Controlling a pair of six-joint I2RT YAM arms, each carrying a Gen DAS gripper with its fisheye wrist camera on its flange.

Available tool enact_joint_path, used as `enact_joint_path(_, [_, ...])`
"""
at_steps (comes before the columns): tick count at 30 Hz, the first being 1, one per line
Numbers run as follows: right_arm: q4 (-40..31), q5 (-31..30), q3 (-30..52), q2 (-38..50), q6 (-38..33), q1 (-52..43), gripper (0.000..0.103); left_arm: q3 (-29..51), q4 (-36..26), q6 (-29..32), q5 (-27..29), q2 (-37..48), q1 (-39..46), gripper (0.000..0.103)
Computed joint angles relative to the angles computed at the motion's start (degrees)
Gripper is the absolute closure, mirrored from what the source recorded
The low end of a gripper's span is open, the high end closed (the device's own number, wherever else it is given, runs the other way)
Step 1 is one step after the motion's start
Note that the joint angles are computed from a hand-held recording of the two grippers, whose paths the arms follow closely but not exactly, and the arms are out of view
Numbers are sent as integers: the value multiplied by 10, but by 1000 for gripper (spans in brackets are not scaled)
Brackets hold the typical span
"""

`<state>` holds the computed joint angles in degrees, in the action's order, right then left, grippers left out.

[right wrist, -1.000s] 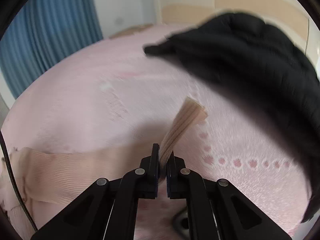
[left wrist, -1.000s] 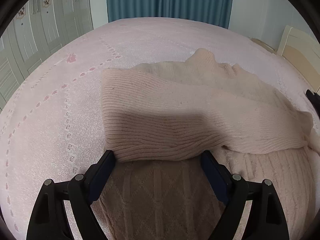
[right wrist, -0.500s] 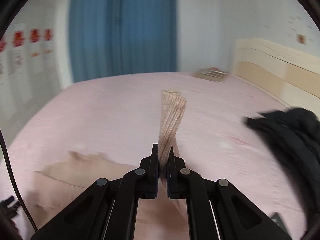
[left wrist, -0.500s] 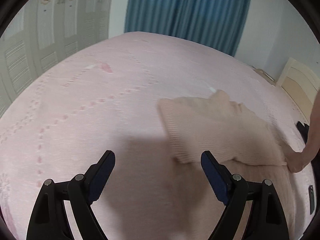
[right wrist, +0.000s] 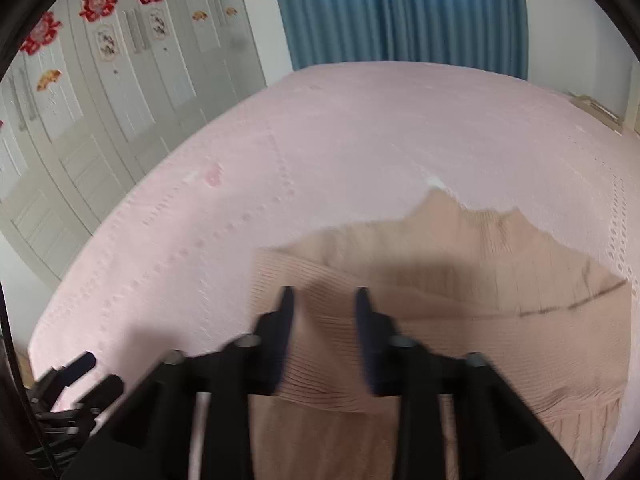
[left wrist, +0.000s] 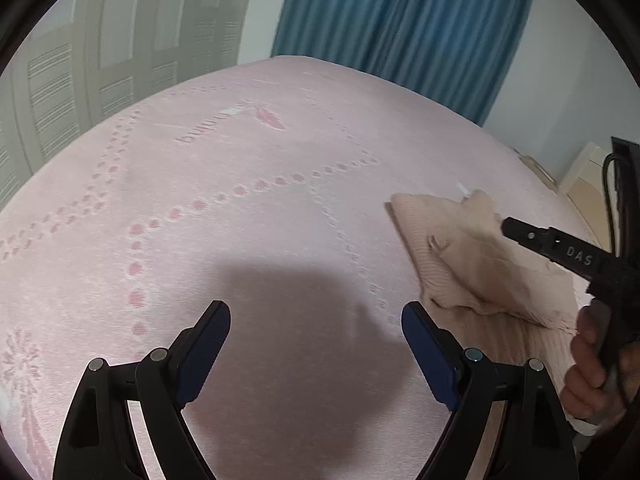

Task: Fold small clothes

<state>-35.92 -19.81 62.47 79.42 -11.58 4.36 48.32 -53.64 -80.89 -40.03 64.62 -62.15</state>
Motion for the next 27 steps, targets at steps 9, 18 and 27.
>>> enact_joint_path(9, [-20, -71, 12, -1, -174, -278, 47, -13, 296, 215, 131, 74, 81, 17])
enact_joint_path(18, [0, -40, 48, 117, -262, -463, 47, 45, 371, 251, 217, 209, 173, 58])
enact_joint_path(27, [-7, -73, 56, 159, -274, -490, 47, 62, 349, 290, 145, 211, 152, 86])
